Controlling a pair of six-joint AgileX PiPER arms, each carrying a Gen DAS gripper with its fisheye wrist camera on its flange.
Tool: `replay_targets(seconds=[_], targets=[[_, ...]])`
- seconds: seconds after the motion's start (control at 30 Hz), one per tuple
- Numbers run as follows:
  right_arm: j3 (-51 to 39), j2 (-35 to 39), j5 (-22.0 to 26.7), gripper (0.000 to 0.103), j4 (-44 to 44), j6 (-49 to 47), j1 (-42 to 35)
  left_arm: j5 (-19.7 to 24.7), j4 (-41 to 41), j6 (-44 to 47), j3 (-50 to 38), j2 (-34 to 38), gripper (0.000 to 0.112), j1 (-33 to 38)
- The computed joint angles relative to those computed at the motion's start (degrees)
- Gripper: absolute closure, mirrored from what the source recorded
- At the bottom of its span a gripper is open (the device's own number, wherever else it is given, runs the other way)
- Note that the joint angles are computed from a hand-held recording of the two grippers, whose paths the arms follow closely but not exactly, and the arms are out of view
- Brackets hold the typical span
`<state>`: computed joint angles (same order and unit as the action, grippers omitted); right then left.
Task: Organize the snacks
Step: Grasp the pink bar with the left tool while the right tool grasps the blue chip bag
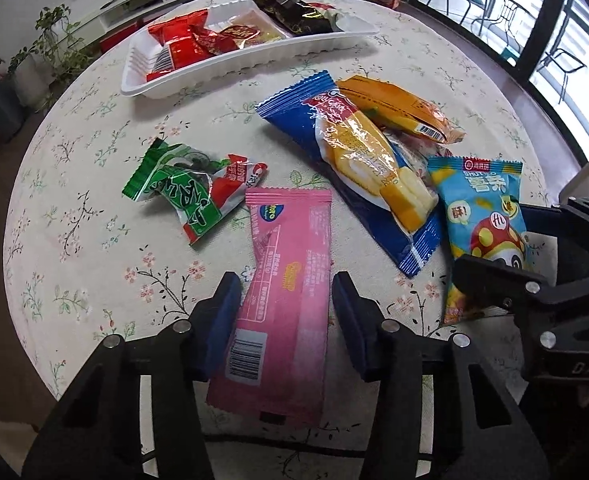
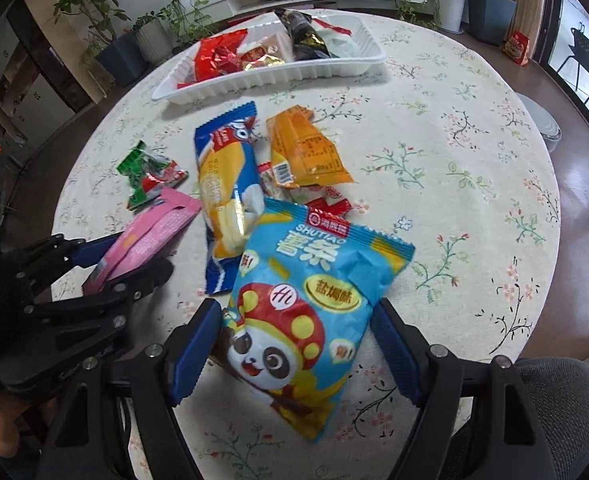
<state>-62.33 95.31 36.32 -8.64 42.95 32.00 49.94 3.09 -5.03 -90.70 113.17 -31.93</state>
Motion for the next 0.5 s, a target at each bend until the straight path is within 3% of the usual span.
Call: replay_targets(seconds=[0.1,0.3,0.5], targets=[[0.51,-0.12,-0.58,0.024,0.52,-0.8,-0.58,-1.26,-1.54,0.6,0.99,-0.46,0.067,0.66],[2.14,-1.46,-2.2,0.035,3.11,-4.17,-1.14,-2.72,-2.45,1.52,2.91,-1.6,0.067,0.85],[4.63,-3.6,-4.41,0.055,9.68,-10.85,-2.93,-4.83,-3.4,1.93,6.27,-3.75,0.077,1.39]])
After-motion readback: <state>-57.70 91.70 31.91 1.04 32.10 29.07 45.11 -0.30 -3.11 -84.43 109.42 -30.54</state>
